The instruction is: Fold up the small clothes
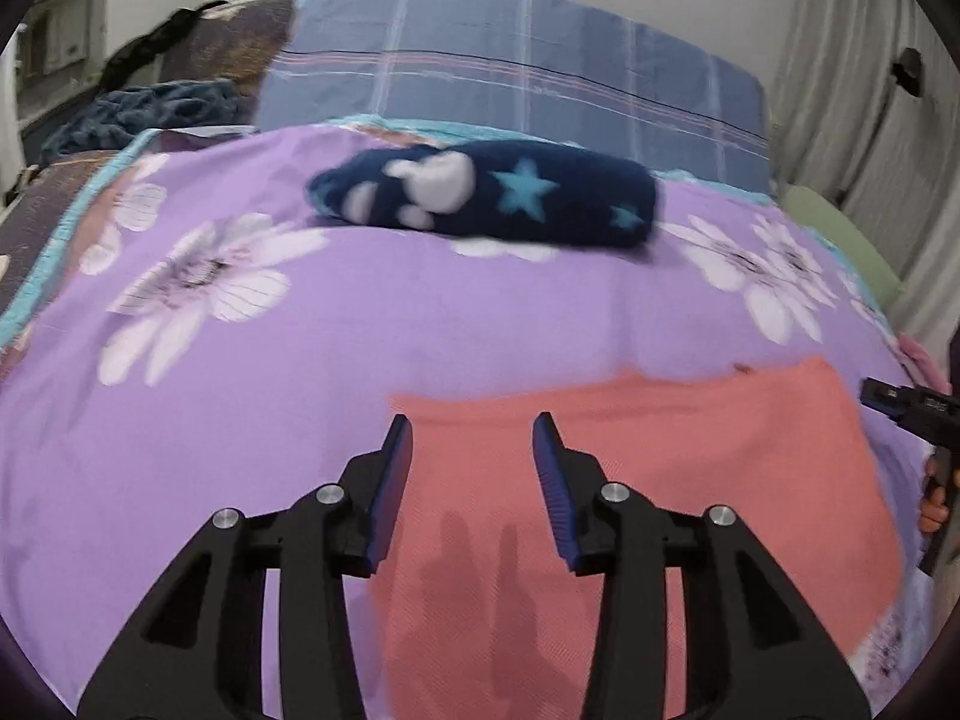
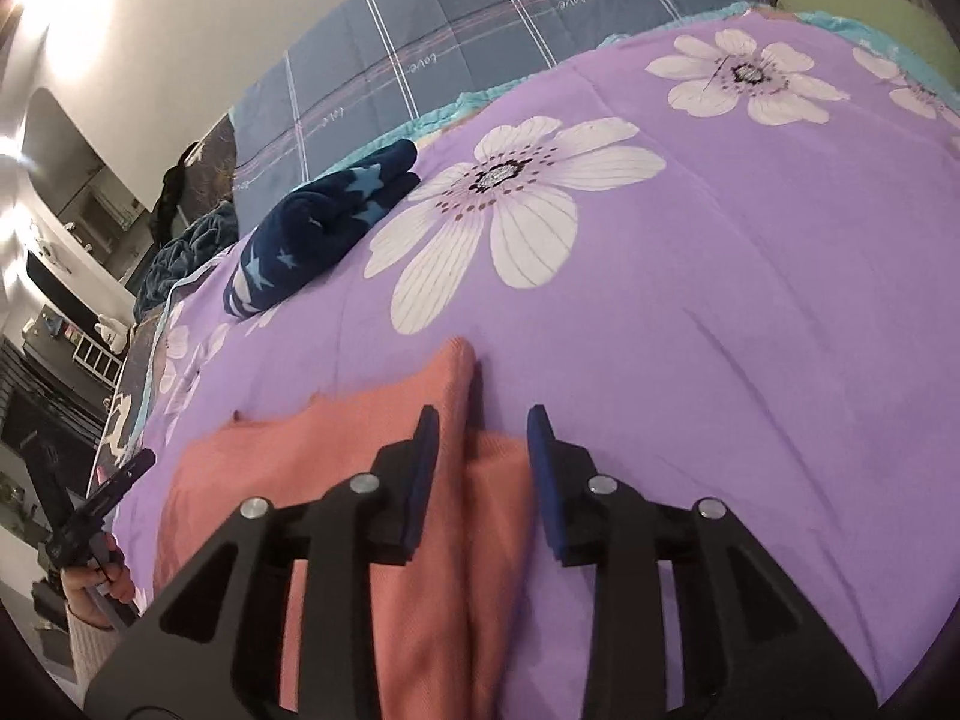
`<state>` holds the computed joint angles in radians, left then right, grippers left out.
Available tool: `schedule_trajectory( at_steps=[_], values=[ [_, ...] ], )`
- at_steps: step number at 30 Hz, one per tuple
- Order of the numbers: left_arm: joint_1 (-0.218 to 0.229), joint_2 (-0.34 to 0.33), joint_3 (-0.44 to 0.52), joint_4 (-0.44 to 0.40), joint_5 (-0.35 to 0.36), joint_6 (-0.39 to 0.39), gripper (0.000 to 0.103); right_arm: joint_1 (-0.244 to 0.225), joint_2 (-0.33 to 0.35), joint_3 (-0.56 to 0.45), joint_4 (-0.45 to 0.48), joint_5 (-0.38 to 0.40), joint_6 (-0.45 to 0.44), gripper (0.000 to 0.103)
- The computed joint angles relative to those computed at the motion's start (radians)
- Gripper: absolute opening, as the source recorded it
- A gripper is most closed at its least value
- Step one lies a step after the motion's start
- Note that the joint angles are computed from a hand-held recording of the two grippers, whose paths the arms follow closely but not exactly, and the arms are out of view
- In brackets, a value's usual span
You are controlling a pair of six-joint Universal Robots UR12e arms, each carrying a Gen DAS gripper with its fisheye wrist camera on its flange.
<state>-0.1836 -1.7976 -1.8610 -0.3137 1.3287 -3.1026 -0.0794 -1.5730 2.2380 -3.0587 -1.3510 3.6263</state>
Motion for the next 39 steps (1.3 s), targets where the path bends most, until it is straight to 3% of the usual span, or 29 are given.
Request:
schedule_trajectory(
  at_steps=[3,5,8,12,15,19,21,25,28,30,32,34,37,39],
  values=[
    [-0.047,0.023,-0.005,-0.043,-0.031,0.065,0.042,-0.026,-0.032,0.033,0.026,0.025,-0.020,0.031],
    [-0.090,0.035,-0.005,-0.099,-0.081,0.108,0.041,-0.052,-0.042,0.053,0.028,0.066,0.002,0.009],
    [-0.155,0.044,-0.007,-0.172,-0.131,0.165,0.036,-0.076,-0.048,0.080,0.007,0.124,0.007,0.008],
    [-0.251,0.044,-0.005,-0.264,-0.169,0.232,0.036,-0.088,-0.055,0.092,0.030,0.176,-0.052,0.008],
    [-0.314,0.041,-0.005,-0.277,-0.131,0.268,0.036,-0.110,-0.053,0.116,0.001,0.222,-0.080,0.008],
    [-0.371,0.026,0.009,-0.294,-0.049,0.276,0.037,-0.167,0.002,0.177,-0.195,0.341,-0.054,0.000],
    [-0.392,0.017,0.018,-0.309,0.007,0.262,0.039,-0.183,0.010,0.186,-0.223,0.378,-0.035,0.000],
    [-0.418,0.008,0.026,-0.316,0.081,0.235,0.040,-0.164,-0.007,0.178,-0.191,0.344,-0.084,0.000],
    [-0.414,0.005,0.027,-0.308,0.074,0.206,0.031,-0.179,-0.014,0.171,-0.156,0.387,-0.079,0.005],
    [-0.402,0.010,0.019,-0.299,0.041,0.192,0.021,-0.180,-0.025,0.152,-0.101,0.408,-0.098,0.014],
    [-0.384,0.018,0.009,-0.296,-0.008,0.177,0.011,-0.165,-0.038,0.121,-0.027,0.397,-0.166,0.042],
    [-0.372,0.023,0.002,-0.301,-0.049,0.154,0.008,-0.149,-0.038,0.094,0.025,0.389,-0.215,0.049],
    [-0.360,0.029,-0.011,-0.290,-0.088,0.116,0.005,-0.132,-0.009,0.048,0.097,0.395,-0.241,0.049],
    [-0.358,0.031,-0.020,-0.269,-0.100,0.104,0.005,-0.138,0.031,0.031,0.066,0.454,-0.215,0.035]
  ],
)
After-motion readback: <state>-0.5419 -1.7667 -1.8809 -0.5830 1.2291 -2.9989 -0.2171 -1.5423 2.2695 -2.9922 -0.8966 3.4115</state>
